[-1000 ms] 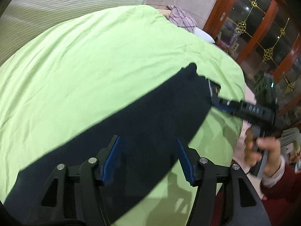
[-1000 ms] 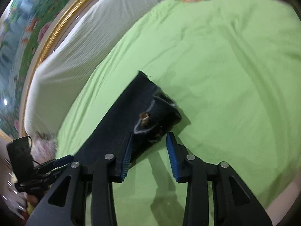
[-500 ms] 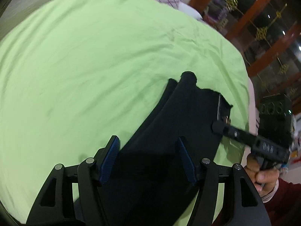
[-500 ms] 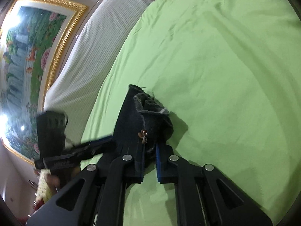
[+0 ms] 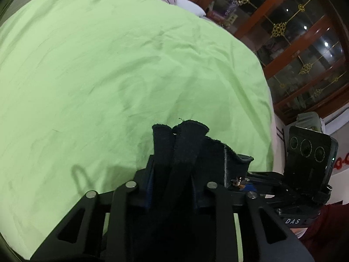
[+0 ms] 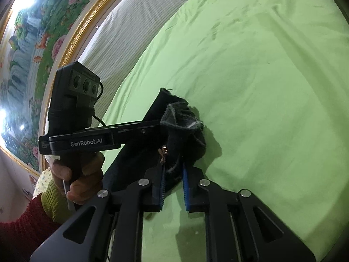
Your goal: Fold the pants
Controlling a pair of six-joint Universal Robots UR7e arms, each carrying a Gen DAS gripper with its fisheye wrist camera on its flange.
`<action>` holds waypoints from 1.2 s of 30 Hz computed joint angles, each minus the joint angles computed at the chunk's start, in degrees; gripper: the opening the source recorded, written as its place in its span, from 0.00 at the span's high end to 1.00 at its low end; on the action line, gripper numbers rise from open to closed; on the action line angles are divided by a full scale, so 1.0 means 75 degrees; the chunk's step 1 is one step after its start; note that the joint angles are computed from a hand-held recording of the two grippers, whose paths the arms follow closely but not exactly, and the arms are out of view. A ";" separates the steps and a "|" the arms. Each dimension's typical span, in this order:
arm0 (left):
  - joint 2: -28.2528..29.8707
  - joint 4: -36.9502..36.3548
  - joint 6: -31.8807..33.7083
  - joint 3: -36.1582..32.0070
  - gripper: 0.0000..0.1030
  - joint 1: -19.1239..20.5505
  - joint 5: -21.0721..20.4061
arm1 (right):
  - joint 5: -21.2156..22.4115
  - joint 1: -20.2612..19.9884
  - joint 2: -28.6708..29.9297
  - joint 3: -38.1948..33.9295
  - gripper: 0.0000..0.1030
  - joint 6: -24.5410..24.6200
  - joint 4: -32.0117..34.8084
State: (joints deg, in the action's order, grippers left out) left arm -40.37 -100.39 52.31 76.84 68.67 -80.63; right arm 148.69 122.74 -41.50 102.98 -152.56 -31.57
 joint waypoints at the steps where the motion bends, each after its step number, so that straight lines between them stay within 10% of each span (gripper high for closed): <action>1: 0.0007 0.0039 -0.0038 -0.0043 0.82 0.0027 -0.0083 | -0.0002 0.0004 -0.0002 -0.0023 0.87 -0.0042 0.0026; 7: -0.0210 0.0406 -0.0109 -0.0352 0.89 0.0211 -0.0891 | -0.0189 0.0208 -0.0124 0.0009 0.88 -0.0955 -0.0491; 18: -0.1242 0.1025 -0.0047 -0.0945 0.89 0.0857 -0.2405 | -0.2296 0.0396 0.0290 -0.1258 0.88 -0.2740 0.0450; 36: -0.1624 0.0062 -0.1027 -0.1222 0.88 0.2226 -0.2029 | -0.3116 -0.0207 0.2695 -0.5070 0.88 -0.2513 0.4588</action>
